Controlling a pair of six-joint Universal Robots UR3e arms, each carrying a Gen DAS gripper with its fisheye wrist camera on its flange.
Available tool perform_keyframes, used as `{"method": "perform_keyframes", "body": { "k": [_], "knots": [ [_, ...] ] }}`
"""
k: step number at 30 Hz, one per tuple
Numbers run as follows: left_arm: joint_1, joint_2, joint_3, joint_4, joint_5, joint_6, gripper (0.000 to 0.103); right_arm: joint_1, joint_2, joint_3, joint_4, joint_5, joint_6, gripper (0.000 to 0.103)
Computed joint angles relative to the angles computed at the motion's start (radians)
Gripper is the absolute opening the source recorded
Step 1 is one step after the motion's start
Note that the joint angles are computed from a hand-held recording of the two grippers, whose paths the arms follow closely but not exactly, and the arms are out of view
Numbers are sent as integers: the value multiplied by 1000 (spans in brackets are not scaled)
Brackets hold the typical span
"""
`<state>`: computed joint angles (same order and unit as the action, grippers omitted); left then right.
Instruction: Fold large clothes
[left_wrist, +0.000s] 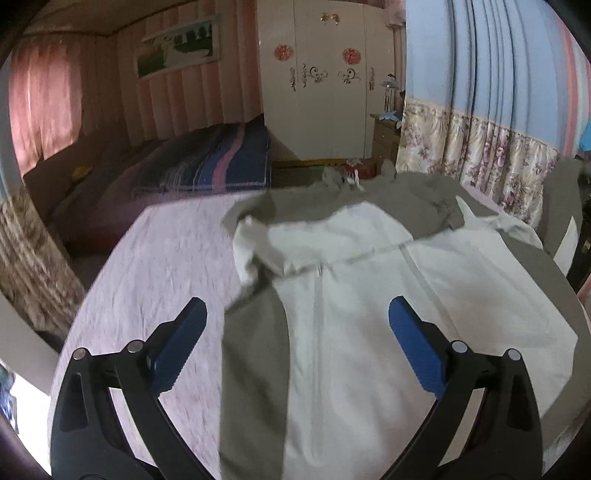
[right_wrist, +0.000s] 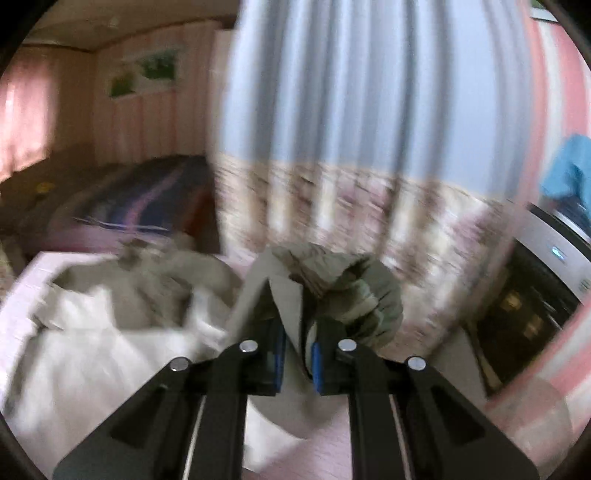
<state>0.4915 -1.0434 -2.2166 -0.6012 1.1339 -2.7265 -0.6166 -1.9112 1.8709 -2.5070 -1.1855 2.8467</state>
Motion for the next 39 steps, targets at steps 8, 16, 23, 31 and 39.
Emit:
{"method": "perform_keyframes", "body": {
  "k": [8,16,23,31,39],
  "knots": [
    [-9,-251,247,8,0,-58,98,525,415,-566,7,-212,177,11],
    [106,-310,323,-53,-46,-70,98,829,768,-793,101,-174,173,16],
    [42,-382,330,-24,20,-73,98,753,630,-470,-60,-127,216,65],
    [-100,-434,341,19,81,-114,98,494,466,-288,-119,186,267,87],
    [-236,-497,390,41,161,-141,98,421,402,-199,-130,140,222,87]
  ]
}}
